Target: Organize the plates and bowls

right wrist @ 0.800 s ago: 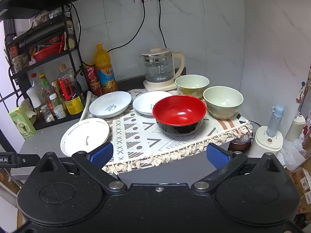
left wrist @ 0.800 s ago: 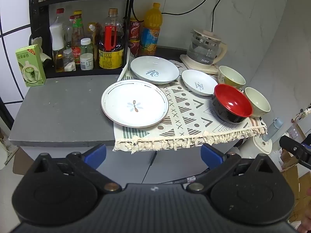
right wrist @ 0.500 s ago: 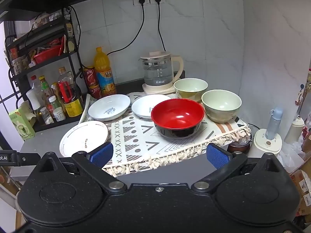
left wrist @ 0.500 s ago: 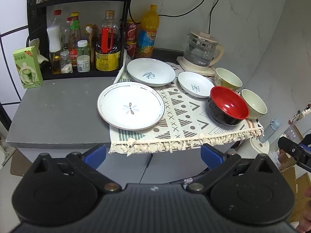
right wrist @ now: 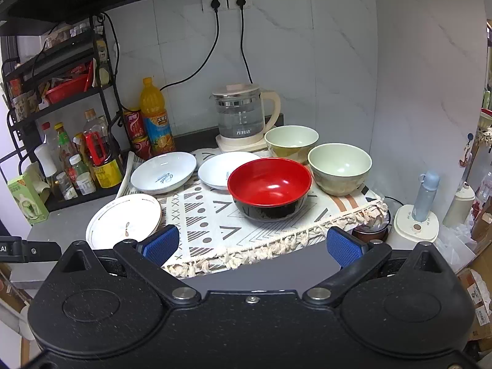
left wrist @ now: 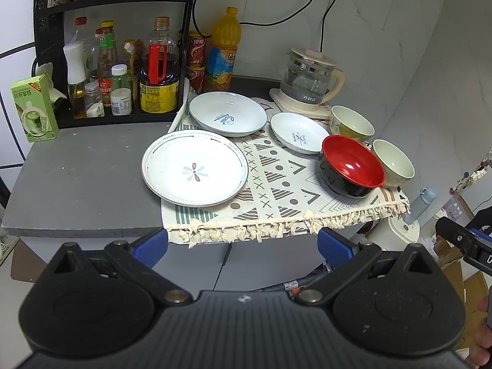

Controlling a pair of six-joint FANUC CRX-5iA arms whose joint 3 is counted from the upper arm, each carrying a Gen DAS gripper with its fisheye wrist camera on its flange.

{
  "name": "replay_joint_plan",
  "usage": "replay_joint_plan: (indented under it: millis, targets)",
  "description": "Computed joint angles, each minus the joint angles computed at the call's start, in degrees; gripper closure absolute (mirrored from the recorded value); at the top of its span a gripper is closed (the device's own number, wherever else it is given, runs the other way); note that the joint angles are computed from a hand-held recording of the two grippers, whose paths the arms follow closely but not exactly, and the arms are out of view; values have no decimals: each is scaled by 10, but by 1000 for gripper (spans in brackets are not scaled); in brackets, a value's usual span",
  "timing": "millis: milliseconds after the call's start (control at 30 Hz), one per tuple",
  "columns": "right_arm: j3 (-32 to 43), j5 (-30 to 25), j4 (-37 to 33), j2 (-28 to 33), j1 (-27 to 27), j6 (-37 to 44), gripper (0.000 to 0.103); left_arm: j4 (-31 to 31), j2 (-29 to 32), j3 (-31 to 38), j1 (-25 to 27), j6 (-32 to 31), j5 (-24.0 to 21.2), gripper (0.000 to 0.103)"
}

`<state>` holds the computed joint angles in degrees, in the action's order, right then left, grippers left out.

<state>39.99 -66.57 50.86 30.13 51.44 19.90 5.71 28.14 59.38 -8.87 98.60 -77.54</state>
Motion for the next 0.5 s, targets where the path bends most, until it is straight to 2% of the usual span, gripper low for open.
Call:
replay_joint_plan:
  millis: [500]
  targets:
    - [-17,6,12,-8,0,-8,0,4,-4,-7,-1,-1,6,1]
